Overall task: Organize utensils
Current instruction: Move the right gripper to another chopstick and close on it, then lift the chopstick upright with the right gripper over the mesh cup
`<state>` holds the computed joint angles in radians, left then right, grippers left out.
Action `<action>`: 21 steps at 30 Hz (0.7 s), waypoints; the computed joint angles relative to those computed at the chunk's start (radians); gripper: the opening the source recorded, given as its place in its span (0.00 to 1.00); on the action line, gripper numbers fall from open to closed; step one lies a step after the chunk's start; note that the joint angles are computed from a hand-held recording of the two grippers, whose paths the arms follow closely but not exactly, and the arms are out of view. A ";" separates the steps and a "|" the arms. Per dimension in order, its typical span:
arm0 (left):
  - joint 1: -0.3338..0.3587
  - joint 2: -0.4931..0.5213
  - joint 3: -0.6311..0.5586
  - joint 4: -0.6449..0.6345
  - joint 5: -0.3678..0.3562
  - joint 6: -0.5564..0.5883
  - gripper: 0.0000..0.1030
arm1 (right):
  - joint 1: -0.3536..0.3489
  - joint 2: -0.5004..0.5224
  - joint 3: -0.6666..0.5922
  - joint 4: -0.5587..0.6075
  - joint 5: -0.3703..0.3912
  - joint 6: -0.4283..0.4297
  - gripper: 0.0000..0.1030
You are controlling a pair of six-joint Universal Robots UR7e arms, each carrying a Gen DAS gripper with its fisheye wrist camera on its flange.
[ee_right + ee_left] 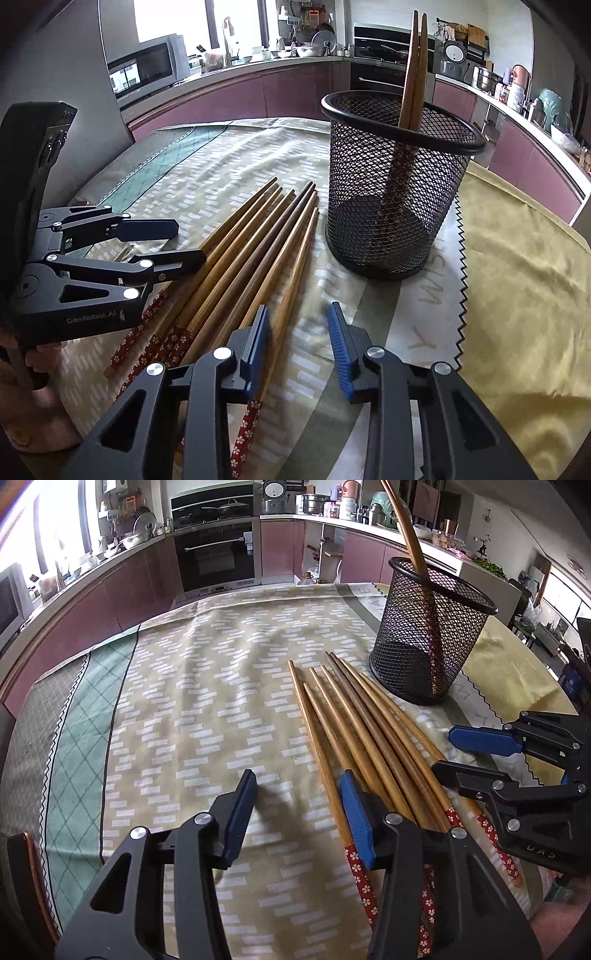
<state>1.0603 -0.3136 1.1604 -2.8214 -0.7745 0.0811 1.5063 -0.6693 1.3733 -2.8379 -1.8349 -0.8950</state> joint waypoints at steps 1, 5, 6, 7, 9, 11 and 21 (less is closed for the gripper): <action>0.000 0.004 -0.007 0.003 0.001 0.001 0.43 | 0.002 0.005 -0.007 0.002 -0.002 0.000 0.30; -0.001 0.019 -0.036 0.022 0.007 0.006 0.37 | 0.008 0.018 -0.019 -0.005 -0.011 -0.007 0.28; -0.001 0.021 -0.039 0.024 0.006 0.006 0.34 | 0.007 0.019 -0.021 0.000 -0.009 -0.002 0.27; -0.002 0.022 -0.042 0.026 0.004 0.004 0.31 | 0.007 0.019 -0.024 0.005 -0.007 0.002 0.23; -0.001 0.023 -0.045 0.029 -0.005 -0.002 0.25 | 0.005 0.016 -0.025 0.017 0.000 0.010 0.18; 0.001 0.020 -0.046 0.033 -0.028 -0.014 0.19 | 0.002 0.011 -0.027 0.033 0.011 0.021 0.13; 0.005 0.003 -0.027 0.027 -0.070 -0.072 0.08 | -0.017 -0.011 -0.035 0.094 0.074 0.085 0.06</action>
<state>1.0652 -0.3105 1.1335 -2.7945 -0.8449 0.0090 1.4895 -0.6802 1.3386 -2.7443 -1.7611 -0.8096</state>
